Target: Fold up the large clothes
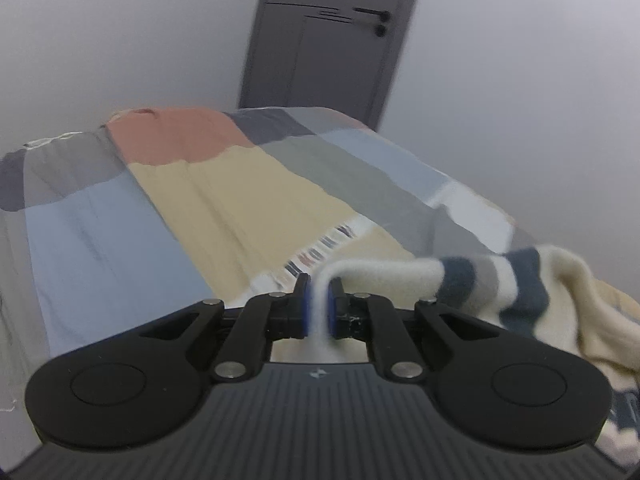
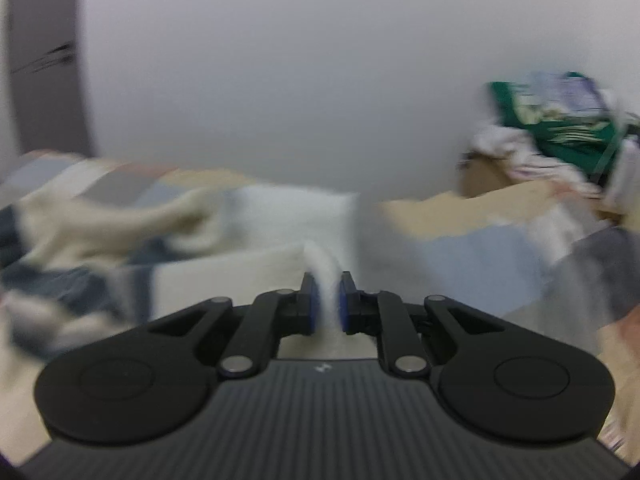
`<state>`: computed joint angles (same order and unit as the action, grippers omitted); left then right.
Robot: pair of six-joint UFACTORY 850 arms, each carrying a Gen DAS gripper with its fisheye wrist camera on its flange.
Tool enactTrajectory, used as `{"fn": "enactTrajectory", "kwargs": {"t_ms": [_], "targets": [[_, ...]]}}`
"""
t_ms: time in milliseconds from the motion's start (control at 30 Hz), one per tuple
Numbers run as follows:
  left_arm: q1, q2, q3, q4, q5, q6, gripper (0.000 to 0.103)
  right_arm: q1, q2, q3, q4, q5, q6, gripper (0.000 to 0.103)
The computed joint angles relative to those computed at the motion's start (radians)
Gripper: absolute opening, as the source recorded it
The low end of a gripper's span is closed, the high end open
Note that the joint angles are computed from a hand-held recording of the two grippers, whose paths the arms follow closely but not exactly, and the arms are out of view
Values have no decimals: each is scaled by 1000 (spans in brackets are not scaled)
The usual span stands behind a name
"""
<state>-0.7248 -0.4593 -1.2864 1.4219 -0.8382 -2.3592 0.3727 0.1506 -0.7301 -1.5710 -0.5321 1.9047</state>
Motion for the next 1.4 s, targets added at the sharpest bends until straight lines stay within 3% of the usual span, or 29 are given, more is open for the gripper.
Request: {"fn": "enactTrajectory", "kwargs": {"t_ms": [133,300,400,500,600,700,767,833,867,900,1000,1133,1200,1400], "targets": [[24,-64,-61,-25,-20,14,10,-129,-77,-40,-114,-43,67,14],[35,-166,-157,-108,-38,154,10,-250,-254,-112,-167,-162,144,14],[55,-194,-173,-148,-1,184,10,-313,-344,-142,-173,-126,212,14],[79,-221,-181,-151,37,174,11,-340,-422,-157,-214,-113,287,15],[74,-243,-208,-157,10,218,11,-356,-491,-182,-240,-102,355,15],[76,-226,-180,-131,32,180,11,-344,-512,-188,-243,-135,371,17],[81,-202,-153,-108,56,148,14,-333,-500,-182,-228,-146,375,19],[76,-180,-131,-107,61,132,30,-320,-464,-161,-211,-142,399,23],[72,-169,-121,-106,59,124,49,-311,-440,-145,-204,-140,411,30],[65,-153,-104,-86,59,107,56,-305,-418,-131,-195,-133,416,43],[35,-105,-57,-41,55,57,56,-283,-339,-78,-181,-111,457,63],[-14,-47,-1,6,65,37,57,-222,-205,8,-177,-77,509,64],[-39,-11,31,42,112,0,57,-184,-145,47,-187,-62,565,64],[-131,48,60,134,140,-54,57,-18,-25,125,-123,-47,600,64]]}}
